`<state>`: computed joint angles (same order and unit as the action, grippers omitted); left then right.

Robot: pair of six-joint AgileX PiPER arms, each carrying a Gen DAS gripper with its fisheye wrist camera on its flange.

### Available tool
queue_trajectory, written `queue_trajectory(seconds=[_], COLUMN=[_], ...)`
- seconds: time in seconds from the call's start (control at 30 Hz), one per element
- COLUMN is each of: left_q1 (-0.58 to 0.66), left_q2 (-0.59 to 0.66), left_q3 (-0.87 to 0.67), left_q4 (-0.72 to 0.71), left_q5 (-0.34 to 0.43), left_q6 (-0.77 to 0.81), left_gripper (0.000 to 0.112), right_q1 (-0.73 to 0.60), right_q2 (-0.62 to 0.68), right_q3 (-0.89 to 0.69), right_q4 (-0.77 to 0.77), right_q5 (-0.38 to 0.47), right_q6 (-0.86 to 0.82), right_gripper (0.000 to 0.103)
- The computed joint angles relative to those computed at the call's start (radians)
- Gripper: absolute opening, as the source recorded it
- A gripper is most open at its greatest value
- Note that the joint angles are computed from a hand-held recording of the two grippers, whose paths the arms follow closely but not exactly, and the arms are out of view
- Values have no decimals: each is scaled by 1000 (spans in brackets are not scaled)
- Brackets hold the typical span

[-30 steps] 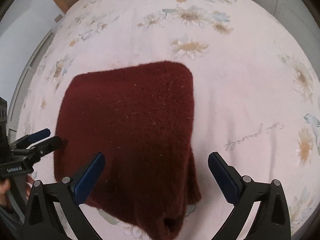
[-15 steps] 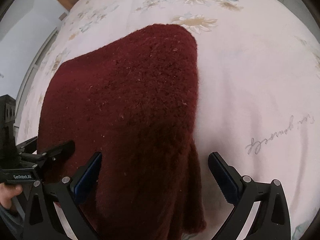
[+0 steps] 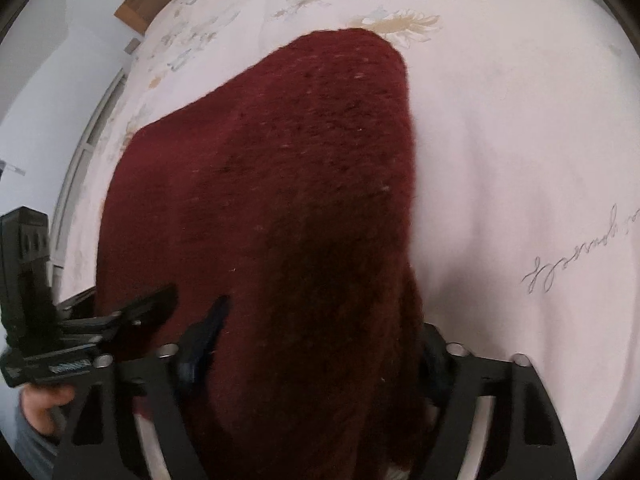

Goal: Fold small clothes

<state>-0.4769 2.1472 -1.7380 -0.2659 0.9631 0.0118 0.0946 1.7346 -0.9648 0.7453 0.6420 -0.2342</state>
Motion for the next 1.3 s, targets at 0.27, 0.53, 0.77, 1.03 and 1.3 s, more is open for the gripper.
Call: queue_trajectory(seconds=[0.27, 0.53, 0.77, 1.03, 1.3], left_q1=[-10, 78, 222, 324, 268], left_q2=[-9, -132, -246, -284, -294], left_q3=[-22, -29, 60, 326, 423], left_q4=[-27, -79, -91, -140, -100], left_q5=[3, 85, 94, -41, -167], left_q6=[43, 213, 302, 411, 351], left_gripper=[51, 45, 45, 46, 67], right_q1=[73, 212, 385, 469, 489], right_q2=[-56, -179, -78, 95, 183], right_q3=[-41, -152, -324, -356, -467], right_q4=[-173, -382, -487, -484, -598], right_q5=[26, 75, 71, 26, 82], right_q6=[222, 495, 674, 707, 796], right_gripper=[45, 44, 44, 46, 61])
